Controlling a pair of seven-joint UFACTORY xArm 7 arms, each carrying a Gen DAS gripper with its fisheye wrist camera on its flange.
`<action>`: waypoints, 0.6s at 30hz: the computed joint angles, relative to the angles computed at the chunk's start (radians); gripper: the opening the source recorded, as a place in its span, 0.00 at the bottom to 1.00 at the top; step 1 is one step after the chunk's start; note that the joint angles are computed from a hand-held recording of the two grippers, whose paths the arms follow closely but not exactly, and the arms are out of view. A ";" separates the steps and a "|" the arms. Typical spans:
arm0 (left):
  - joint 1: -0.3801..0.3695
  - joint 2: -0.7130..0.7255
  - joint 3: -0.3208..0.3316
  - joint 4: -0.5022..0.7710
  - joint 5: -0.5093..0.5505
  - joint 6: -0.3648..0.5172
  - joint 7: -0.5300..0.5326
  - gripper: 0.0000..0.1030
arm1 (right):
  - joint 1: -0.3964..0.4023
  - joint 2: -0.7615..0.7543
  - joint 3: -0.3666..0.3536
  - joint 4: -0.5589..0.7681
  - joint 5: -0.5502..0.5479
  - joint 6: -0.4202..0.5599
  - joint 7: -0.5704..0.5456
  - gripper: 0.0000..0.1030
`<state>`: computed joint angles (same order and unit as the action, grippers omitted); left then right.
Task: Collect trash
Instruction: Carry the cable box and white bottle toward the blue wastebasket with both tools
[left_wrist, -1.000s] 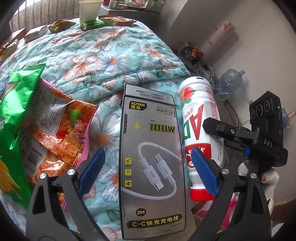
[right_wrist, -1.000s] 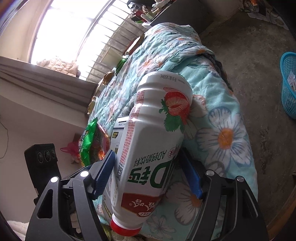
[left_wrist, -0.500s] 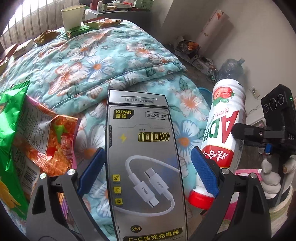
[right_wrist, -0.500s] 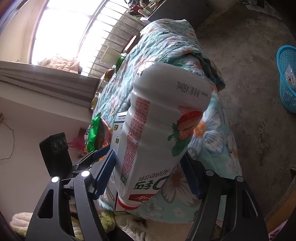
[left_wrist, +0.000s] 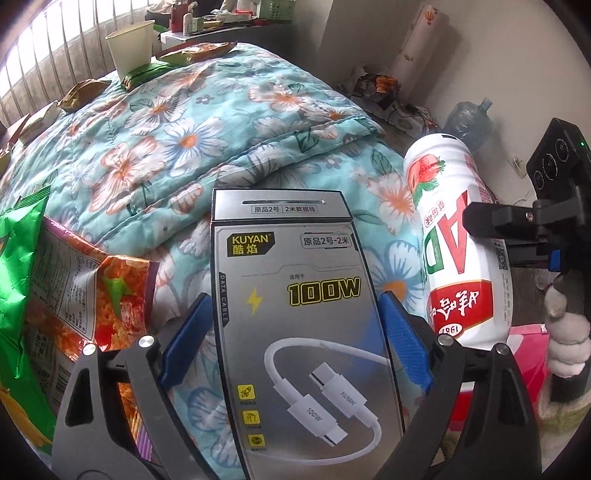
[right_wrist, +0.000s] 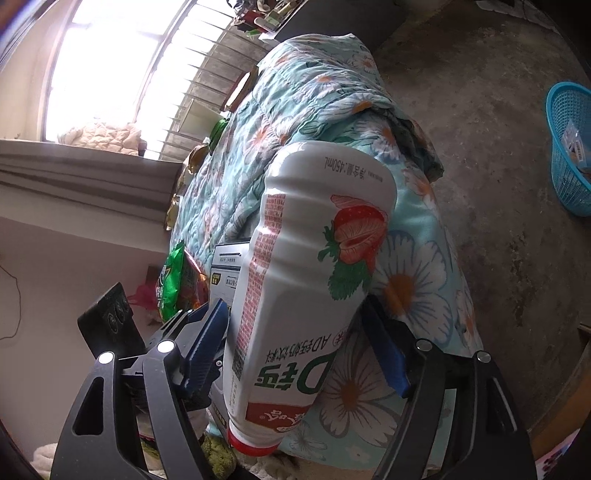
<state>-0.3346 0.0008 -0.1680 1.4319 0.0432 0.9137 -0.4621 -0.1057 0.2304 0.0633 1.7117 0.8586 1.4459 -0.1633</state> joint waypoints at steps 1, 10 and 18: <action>0.000 -0.001 0.000 -0.002 -0.001 -0.004 0.003 0.81 | 0.001 0.004 0.000 0.001 0.003 -0.004 0.008 0.74; -0.004 -0.008 -0.004 -0.016 0.011 -0.023 -0.002 0.76 | 0.012 -0.007 0.001 -0.020 -0.014 -0.043 0.030 0.68; -0.003 0.002 -0.001 -0.008 0.002 -0.009 0.004 0.76 | 0.015 -0.024 -0.004 -0.032 -0.021 -0.058 0.025 0.67</action>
<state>-0.3380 0.0030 -0.1690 1.4238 0.0456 0.9049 -0.4582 -0.0903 0.2060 0.0594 1.6797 0.8378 1.3879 -0.1380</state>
